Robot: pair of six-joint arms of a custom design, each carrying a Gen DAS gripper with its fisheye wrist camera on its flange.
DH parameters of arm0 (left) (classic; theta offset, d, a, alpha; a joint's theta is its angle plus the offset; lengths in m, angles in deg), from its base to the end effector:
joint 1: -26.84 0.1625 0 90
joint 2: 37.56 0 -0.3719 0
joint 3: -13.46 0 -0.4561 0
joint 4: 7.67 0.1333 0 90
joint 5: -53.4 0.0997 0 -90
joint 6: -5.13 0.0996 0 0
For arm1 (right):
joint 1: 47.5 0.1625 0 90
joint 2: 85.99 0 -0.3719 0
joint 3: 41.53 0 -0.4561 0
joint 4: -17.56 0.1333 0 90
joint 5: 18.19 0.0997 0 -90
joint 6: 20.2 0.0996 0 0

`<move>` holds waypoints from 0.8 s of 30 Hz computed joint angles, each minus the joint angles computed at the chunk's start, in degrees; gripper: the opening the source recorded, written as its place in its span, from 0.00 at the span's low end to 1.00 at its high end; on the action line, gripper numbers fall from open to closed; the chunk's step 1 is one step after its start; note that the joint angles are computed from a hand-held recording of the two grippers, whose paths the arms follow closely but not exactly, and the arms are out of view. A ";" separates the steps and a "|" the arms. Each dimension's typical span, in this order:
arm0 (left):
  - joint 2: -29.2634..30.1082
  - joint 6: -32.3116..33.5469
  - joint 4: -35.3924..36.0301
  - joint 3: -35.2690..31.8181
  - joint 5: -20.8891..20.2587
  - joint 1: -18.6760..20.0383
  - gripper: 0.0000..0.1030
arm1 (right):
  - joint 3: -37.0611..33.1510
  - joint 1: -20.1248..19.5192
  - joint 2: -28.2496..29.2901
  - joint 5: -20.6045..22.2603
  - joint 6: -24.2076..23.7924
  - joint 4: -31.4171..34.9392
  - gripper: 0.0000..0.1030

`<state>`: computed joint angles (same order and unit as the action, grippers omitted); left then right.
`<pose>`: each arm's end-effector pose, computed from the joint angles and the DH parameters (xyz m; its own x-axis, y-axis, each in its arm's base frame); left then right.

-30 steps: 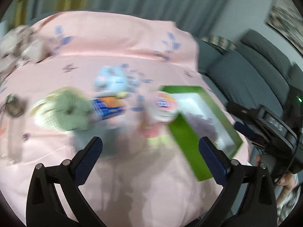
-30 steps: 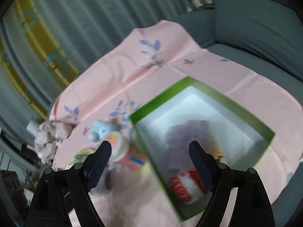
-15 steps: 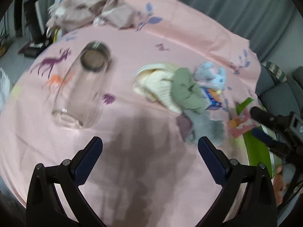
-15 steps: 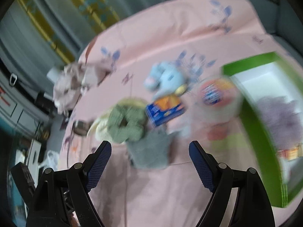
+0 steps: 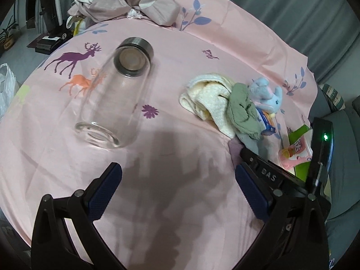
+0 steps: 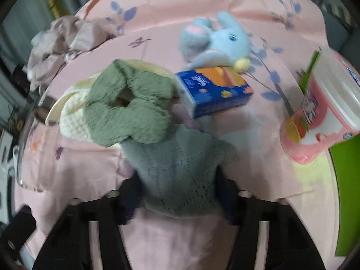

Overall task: Organize soft objects
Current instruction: 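Grasp the grey-green knit cloth with the right tool and lift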

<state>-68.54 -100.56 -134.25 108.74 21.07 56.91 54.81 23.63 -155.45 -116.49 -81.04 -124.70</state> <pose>-0.3931 -0.4789 -0.1506 -0.7571 -0.6054 -0.2455 -0.1377 0.5152 -0.8459 -0.1040 -0.6721 0.2582 -0.7017 -0.5621 0.4378 -0.6578 0.7472 -0.0950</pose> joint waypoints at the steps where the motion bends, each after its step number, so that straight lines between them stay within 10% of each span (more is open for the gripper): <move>1: -0.34 -0.45 0.23 0.40 0.00 -0.03 0.97 | -0.17 -0.22 -0.46 0.89 -0.70 2.14 0.36; 10: -3.09 -4.23 0.60 3.84 0.32 -0.51 0.97 | -3.20 -0.63 -5.86 2.14 -6.58 26.64 0.26; 16: -3.39 -4.57 1.09 4.05 -0.46 -0.29 0.97 | 0.60 -0.11 -8.77 -1.57 -13.49 29.17 0.26; 24: -2.59 2.94 -7.84 5.11 -3.52 0.38 0.82 | -1.38 0.07 -6.37 -3.48 -10.19 25.60 0.70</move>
